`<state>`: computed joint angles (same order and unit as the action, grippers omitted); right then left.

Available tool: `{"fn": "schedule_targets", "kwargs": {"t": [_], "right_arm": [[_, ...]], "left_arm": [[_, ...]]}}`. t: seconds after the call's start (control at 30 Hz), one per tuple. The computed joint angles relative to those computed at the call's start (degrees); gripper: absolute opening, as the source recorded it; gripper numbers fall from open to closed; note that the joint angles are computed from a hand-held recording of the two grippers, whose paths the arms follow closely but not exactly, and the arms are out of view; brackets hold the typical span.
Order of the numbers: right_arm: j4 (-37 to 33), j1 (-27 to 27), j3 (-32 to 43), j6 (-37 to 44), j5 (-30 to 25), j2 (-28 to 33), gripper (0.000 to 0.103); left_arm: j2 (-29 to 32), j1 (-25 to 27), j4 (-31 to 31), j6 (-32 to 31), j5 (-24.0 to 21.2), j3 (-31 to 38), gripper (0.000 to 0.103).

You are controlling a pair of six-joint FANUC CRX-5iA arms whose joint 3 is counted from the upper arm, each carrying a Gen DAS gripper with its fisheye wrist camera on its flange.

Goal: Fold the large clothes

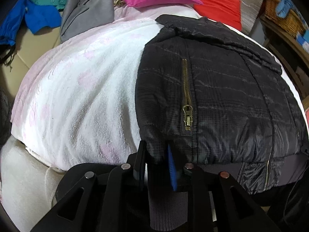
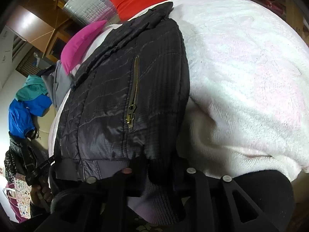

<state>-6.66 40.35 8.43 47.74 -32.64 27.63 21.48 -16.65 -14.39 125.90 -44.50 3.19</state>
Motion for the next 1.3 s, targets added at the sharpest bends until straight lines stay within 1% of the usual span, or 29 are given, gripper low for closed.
{"fn": "schedule_targets", "kwargs": {"t": [0.03, 0.07, 0.1, 0.17, 0.27, 0.3, 0.33, 0.37, 0.4, 0.5, 0.67, 0.8, 1.0, 1.17, 1.3], "right_arm": [[1.0, 0.0, -0.3, -1.0, 0.7, -0.1, 0.039], [1.6, 0.0, -0.6, -1.7, 1.3, -0.2, 0.049], [2.4, -0.1, -0.6, -2.5, 1.8, 0.0, 0.056], [1.4, -0.4, 0.5, -1.7, 1.4, 0.6, 0.057], [-2.0, -0.8, 4.3, 2.3, -1.3, 2.8, 0.057], [-2.2, -0.7, 5.2, 3.2, -2.3, 3.5, 0.055], [-0.8, -0.2, 5.6, 2.7, -2.9, 3.9, 0.049], [0.7, 0.2, 5.7, 2.1, -3.5, 4.2, 0.035], [1.1, 0.3, 5.7, 1.8, -3.6, 4.3, 0.026], [-1.1, -0.2, 5.5, 3.9, -3.4, 3.7, 0.021], [-1.8, 0.2, 4.5, 5.4, -3.2, 2.5, 0.019], [-5.1, -0.6, 5.0, 8.4, -3.8, 2.4, 0.019], [-8.6, -1.5, 5.2, 12.6, -4.1, 1.4, 0.019], [-10.0, -1.8, 6.5, 14.2, -4.4, 1.9, 0.018], [-11.8, -2.3, 5.9, 15.7, -3.7, 1.3, 0.018]], "left_arm": [[0.0, 0.1, 0.3, 0.1, 0.5, -0.2, 0.024], [0.2, 0.3, 0.3, 0.5, 0.7, -0.1, 0.026], [0.5, 0.4, 0.4, 0.4, 0.7, 0.2, 0.027], [1.3, 0.9, 1.8, -1.1, 0.6, 0.7, 0.03], [2.6, 0.5, 0.8, -0.9, -0.4, 2.3, 0.031], [2.9, 0.3, 0.4, -0.7, -0.7, 2.7, 0.031], [3.0, 0.0, -0.2, -0.4, -1.1, 3.0, 0.03], [3.0, -0.1, -0.7, -0.3, -1.3, 3.2, 0.022], [3.2, -0.4, -1.3, -0.2, -1.5, 3.7, 0.021], [2.8, -1.4, -2.6, 0.7, -2.0, 3.9, 0.017], [0.3, -1.2, -2.4, 1.1, -0.5, 1.2, 0.017], [-1.1, -1.2, -2.7, 1.1, -0.7, 0.0, 0.016], [-1.0, -0.7, -2.2, 0.1, -1.2, 0.7, 0.016], [-1.2, -0.6, -2.1, -0.2, -1.1, 0.7, 0.016], [-0.8, -1.0, -2.8, 0.2, -2.3, 1.7, 0.016]]}}
